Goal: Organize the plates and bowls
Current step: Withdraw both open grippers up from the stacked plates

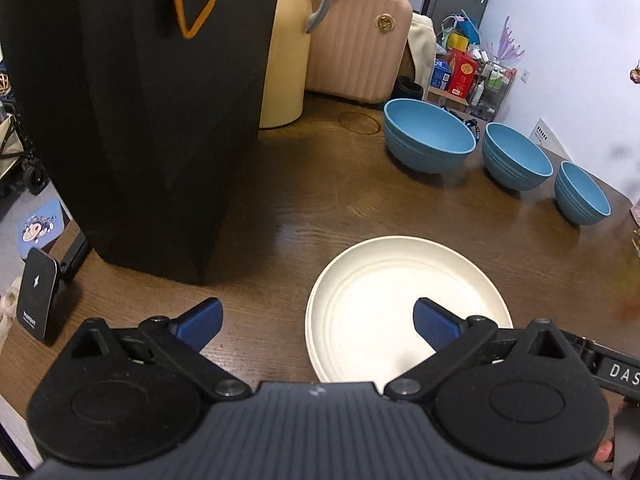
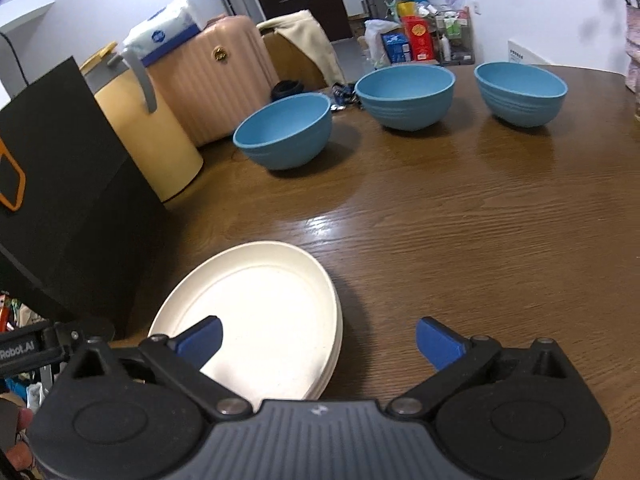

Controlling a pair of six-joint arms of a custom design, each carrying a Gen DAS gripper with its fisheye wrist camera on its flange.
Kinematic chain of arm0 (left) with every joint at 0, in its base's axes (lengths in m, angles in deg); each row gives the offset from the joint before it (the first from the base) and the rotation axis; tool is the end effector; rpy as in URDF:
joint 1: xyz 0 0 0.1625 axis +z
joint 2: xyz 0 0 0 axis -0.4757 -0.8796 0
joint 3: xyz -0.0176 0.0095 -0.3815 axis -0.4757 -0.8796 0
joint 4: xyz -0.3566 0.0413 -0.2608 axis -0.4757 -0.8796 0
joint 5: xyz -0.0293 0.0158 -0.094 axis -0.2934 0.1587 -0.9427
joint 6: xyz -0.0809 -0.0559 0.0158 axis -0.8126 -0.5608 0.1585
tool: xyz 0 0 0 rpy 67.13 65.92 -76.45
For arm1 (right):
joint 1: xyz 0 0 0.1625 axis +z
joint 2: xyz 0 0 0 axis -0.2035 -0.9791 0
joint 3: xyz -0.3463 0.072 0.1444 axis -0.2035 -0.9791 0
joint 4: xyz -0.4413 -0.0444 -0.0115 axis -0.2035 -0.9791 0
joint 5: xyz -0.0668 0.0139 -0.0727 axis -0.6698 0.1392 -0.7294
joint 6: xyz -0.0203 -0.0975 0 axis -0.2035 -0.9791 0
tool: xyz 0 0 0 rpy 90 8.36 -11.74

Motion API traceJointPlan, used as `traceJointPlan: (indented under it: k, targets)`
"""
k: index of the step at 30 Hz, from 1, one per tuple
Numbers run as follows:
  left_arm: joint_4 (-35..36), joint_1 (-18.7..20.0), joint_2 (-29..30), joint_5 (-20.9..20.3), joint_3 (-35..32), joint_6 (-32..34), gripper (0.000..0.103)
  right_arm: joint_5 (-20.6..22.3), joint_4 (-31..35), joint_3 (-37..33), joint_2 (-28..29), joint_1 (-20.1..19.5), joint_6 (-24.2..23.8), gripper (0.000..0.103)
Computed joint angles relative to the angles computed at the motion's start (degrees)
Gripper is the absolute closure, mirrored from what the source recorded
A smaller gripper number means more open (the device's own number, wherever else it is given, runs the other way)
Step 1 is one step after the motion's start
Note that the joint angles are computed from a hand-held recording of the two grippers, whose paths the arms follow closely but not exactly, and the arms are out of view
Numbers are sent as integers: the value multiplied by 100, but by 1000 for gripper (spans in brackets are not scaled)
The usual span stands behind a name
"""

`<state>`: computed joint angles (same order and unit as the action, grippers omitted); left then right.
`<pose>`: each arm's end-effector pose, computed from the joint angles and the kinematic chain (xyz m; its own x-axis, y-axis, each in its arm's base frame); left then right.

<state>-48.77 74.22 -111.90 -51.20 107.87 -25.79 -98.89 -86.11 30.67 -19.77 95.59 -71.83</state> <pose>-0.3826 -0.7166 0.0195 -0.6644 -0.5500 -0.5061 0.0790 0.6216 -0.7793 0.0281 -0.8396 0.2876 -0.8347 -0.3839 0.3948 -0.5115 0.8061 -0.2975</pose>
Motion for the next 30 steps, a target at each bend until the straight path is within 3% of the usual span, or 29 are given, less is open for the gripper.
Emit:
traceJointPlan:
  k: [20, 26, 30]
  targets:
    - [-68, -130, 215, 133, -458, 448, 0, -23, 3, -121, -151, 53, 139, 0]
    - [-130, -156, 243, 179, -600, 528, 0, -581, -65, -253, -94, 239, 61, 0]
    - [52, -173, 364, 292, -872, 410, 0, -501, 212, -556, -5, 259, 70, 0]
